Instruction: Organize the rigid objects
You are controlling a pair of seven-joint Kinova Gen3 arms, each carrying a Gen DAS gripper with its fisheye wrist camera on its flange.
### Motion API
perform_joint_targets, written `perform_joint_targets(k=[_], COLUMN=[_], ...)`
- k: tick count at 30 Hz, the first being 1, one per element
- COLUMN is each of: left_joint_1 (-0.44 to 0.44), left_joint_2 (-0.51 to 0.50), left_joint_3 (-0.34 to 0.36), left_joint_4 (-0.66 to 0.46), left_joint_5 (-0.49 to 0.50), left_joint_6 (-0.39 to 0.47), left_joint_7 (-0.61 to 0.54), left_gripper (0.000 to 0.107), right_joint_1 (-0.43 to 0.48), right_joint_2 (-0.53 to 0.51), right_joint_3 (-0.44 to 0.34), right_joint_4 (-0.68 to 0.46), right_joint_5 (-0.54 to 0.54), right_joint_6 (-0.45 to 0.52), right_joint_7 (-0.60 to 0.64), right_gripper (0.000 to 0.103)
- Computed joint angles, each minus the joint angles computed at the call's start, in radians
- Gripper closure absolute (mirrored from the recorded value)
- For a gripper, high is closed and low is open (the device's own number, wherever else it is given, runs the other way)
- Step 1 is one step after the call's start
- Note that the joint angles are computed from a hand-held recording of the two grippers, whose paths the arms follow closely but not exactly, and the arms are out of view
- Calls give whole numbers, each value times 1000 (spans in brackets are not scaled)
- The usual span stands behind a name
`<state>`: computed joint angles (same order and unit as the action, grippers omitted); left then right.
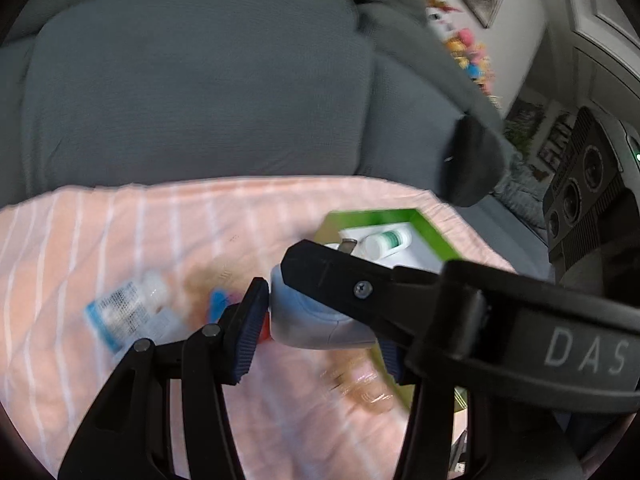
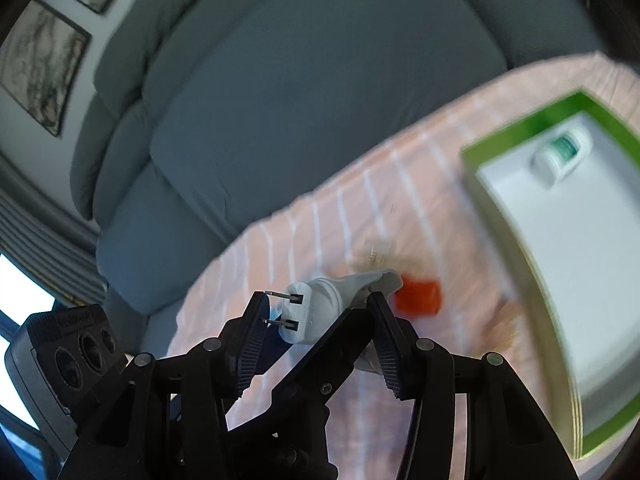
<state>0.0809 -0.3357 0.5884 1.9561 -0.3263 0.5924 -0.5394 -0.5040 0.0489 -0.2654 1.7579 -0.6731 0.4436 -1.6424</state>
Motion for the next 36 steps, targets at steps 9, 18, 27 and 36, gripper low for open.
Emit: perform_joint_targets(k=[9,18,27,36], left_joint_1=[11,142,200,269], left_joint_2=[226,405,474,459], left_joint_3=[119,53,-14,-115], left_joint_4=[-128,-225,-252,-247], left_joint_5=[-221,-211,-61,49], left_joint_6=[-49,-69,-105,-100], left_joint_7=[53,-22,-143,-180], left_gripper=[57,57,57,54], right_joint_1=[32,77,144,169], right_joint_2=[-116,-118,-79,-73], right_joint_3=[79,155,151,136], right_joint_4=[125,170,163,166], right_joint_5=[-1,5,49,50], right_joint_6=[-93,-74,-8,-5], right_joint_7=[-35,-103,-170,-201], right_gripper=[50,50,50,50])
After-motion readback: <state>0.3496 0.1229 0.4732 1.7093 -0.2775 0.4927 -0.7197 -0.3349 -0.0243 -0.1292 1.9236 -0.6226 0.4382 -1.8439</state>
